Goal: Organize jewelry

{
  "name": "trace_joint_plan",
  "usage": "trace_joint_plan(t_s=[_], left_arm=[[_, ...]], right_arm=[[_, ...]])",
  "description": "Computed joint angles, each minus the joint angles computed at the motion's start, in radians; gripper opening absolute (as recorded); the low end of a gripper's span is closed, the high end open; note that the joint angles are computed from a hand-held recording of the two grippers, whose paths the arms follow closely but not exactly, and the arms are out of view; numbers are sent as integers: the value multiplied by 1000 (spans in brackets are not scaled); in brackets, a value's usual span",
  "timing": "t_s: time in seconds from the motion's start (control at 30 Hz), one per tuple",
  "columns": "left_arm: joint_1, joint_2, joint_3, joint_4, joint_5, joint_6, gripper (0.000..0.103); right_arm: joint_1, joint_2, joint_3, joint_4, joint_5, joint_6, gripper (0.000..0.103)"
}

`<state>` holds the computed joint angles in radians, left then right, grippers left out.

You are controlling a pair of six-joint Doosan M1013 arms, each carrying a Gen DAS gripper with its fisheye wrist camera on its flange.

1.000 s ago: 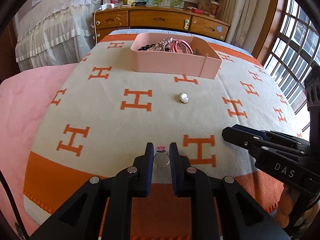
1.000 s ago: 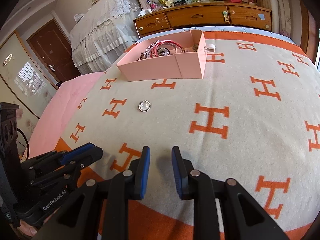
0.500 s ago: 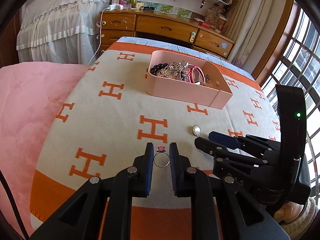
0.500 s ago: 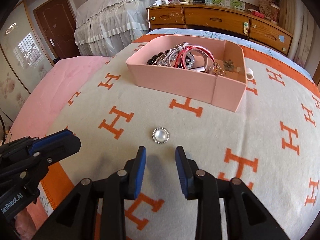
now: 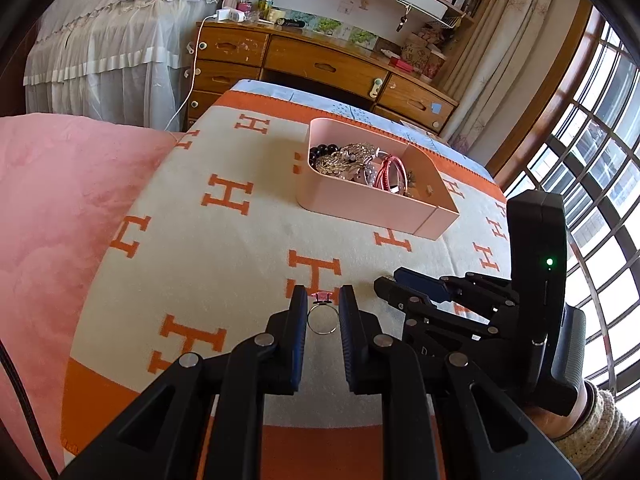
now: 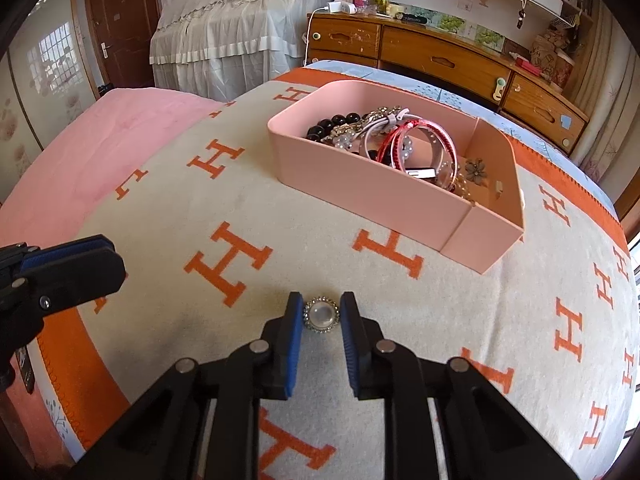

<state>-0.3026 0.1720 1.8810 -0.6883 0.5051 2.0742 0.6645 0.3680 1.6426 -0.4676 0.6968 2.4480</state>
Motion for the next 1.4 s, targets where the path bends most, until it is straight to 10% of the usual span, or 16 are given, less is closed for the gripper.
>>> trace_joint_plan(t_s=[0.5, 0.97, 1.2, 1.4], left_arm=[[-29, 75, -205, -107, 94, 152, 14], [-111, 313, -509, 88, 299, -126, 14], [-122, 314, -492, 126, 266, -134, 66], [-110, 272, -446, 124, 219, -109, 76]], right_arm=[[-90, -134, 38, -50, -132, 187, 19], [-193, -68, 12, 134, -181, 145, 20], [-208, -67, 24, 228, -186, 89, 20], [-203, -86, 38, 208, -208, 118, 20]])
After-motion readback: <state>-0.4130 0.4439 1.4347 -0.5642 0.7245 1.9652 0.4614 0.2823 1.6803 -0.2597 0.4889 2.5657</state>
